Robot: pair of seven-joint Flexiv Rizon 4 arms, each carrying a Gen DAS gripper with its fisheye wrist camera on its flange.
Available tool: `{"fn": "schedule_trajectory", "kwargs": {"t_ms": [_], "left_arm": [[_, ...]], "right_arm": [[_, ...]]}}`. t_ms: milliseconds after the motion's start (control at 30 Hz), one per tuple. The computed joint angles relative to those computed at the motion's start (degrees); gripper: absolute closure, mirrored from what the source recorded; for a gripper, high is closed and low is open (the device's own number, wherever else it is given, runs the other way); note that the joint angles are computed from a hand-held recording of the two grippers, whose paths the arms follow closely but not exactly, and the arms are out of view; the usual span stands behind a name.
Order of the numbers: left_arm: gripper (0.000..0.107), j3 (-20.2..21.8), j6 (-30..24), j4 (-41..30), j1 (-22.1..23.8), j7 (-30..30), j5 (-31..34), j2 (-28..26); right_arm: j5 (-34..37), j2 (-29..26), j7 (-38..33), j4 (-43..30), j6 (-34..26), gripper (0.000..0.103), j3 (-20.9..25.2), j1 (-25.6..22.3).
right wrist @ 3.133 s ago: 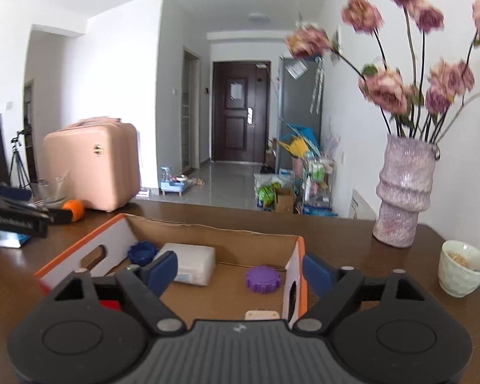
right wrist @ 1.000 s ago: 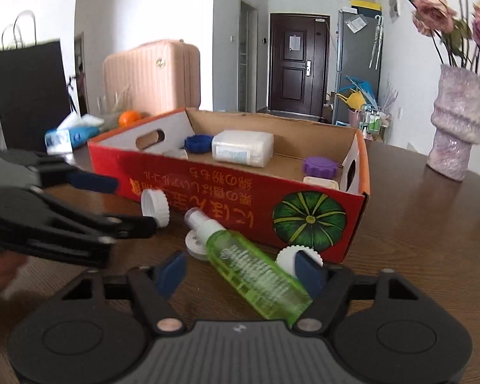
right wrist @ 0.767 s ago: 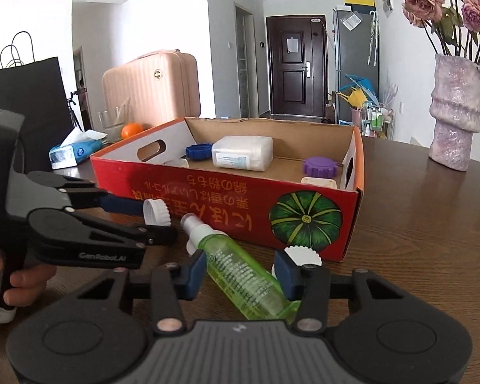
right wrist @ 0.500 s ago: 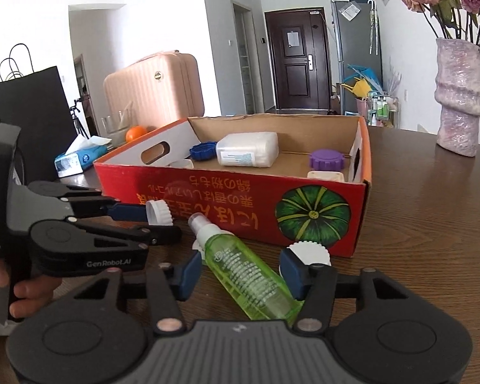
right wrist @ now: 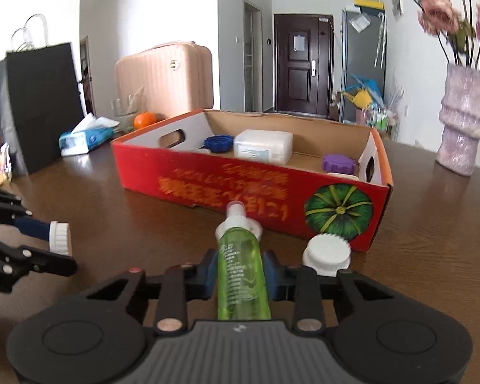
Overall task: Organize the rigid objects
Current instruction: 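Grasp a white screw cap with the left tool while the right tool grasps the green spray bottle, then carry the white cap and green bottle into the box and open both tools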
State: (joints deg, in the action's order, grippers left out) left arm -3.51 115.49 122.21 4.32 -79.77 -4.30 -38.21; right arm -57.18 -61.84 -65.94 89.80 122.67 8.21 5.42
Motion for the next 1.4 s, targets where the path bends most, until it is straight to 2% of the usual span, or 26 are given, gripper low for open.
{"fn": "schedule_trajectory", "kwargs": {"t_ms": [67, 133, 167, 300, 400, 533, 633, 800, 900, 967, 1233, 1400], "left_arm": [[0.064, 0.54, 1.18, 1.11, -0.34, -0.04, 0.23, -0.04], [0.053, 0.18, 2.75, 1.41, -0.04, -0.47, 0.77, -0.76], [0.050, 0.13, 3.48, 1.28, -0.13, -0.58, 0.93, -1.20], [0.049, -0.57, 5.37, 1.00, 0.49, -0.95, 2.18, -2.46], [0.049, -1.31, 6.41, 1.31, 1.88, -2.14, 3.04, -2.85], [0.048, -2.64, 7.49, 2.37, 4.42, -3.67, 5.55, -2.82], [0.049, -2.58, 8.48, 2.16, 4.75, -4.32, 6.43, -3.39], [0.065, -2.80, 9.07, 1.74, 5.39, -4.65, 7.86, -3.73], [0.066, -3.85, 9.07, 1.62, 6.92, -4.79, 9.92, -3.85], [0.066, -4.53, 9.35, 1.68, 8.14, -5.18, 11.25, -4.02], [0.066, -2.49, 11.38, 0.94, 7.24, -5.63, 9.86, -3.68], [0.066, -3.21, 11.23, -2.94, 8.43, -4.85, 11.09, -3.17]], "right_arm": [[3.33, 2.07, -2.31, 4.69, 2.58, 0.073, -1.04, 1.14], [7.78, 4.49, -6.18, 9.59, 4.31, 0.073, -2.70, 3.40], [9.29, 5.26, -7.54, 11.41, 4.90, 0.073, -2.79, 3.93], [13.19, 6.67, -11.43, 15.41, 6.75, 0.073, -1.99, 4.57], [14.18, 6.57, -11.81, 15.83, 7.21, 0.073, -1.07, 4.09], [16.97, 6.36, -13.46, 15.38, 6.30, 0.072, -1.34, 5.86], [16.20, 5.91, -13.19, 14.24, 4.54, 0.072, -0.53, 5.61], [18.58, 6.99, -15.33, 15.17, 2.26, 0.073, -1.07, 6.70], [16.74, 6.88, -15.23, 15.35, 1.74, 0.073, 0.64, 4.59], [17.80, 7.05, -15.65, 15.70, 2.17, 0.073, 0.57, 4.85], [21.56, 8.15, -18.26, 16.46, 4.98, 0.073, -0.71, 6.76], [23.25, 8.43, -18.75, 14.03, 6.28, 0.073, -0.90, 7.11]]}}
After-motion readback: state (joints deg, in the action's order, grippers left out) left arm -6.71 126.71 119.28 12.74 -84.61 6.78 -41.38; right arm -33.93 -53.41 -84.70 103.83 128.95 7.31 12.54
